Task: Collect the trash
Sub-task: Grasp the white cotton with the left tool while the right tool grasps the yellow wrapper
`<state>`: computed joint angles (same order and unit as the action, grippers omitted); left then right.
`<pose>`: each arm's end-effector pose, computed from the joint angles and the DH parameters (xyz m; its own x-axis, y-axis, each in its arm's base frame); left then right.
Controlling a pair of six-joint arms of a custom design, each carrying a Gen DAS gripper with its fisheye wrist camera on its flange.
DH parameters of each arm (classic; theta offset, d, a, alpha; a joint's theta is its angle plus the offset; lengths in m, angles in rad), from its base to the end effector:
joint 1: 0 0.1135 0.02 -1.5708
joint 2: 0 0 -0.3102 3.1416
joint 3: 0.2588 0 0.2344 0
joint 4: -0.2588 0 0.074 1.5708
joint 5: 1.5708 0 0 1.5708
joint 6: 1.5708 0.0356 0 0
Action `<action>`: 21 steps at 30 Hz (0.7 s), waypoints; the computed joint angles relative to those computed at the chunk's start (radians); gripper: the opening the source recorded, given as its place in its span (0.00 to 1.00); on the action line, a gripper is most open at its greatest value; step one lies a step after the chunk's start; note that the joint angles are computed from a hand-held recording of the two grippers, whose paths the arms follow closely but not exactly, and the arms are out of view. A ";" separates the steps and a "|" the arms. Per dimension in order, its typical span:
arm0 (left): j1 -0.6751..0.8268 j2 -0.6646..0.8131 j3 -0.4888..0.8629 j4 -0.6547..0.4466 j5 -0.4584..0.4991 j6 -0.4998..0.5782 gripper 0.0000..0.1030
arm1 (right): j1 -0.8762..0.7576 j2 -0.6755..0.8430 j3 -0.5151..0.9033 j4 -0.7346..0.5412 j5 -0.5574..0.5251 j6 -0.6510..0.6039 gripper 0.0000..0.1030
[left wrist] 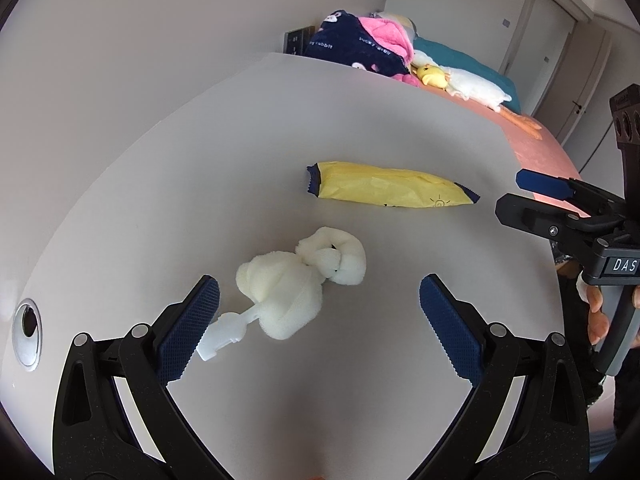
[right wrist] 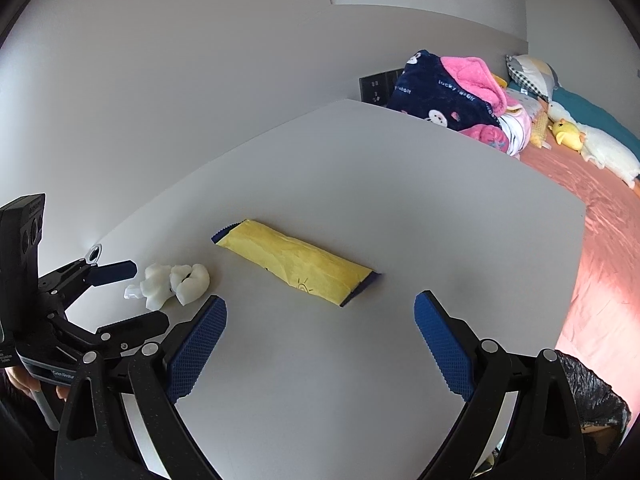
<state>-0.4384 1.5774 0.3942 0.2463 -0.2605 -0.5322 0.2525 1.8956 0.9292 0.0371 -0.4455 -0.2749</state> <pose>0.2098 -0.0882 0.1492 -0.7667 -0.1821 -0.6157 -0.1358 0.9832 -0.1217 0.3454 0.1049 0.1701 -0.6177 -0.4123 -0.6696 -0.6679 0.7247 0.1698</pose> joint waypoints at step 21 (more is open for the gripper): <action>0.058 0.095 0.028 0.008 0.025 0.073 0.70 | 0.134 0.245 0.289 -0.154 0.092 -0.053 0.60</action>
<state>-0.3807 1.6726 0.4219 0.2544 -0.2356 -0.4589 0.3860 2.1406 1.2187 -0.1164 -0.3533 -0.3276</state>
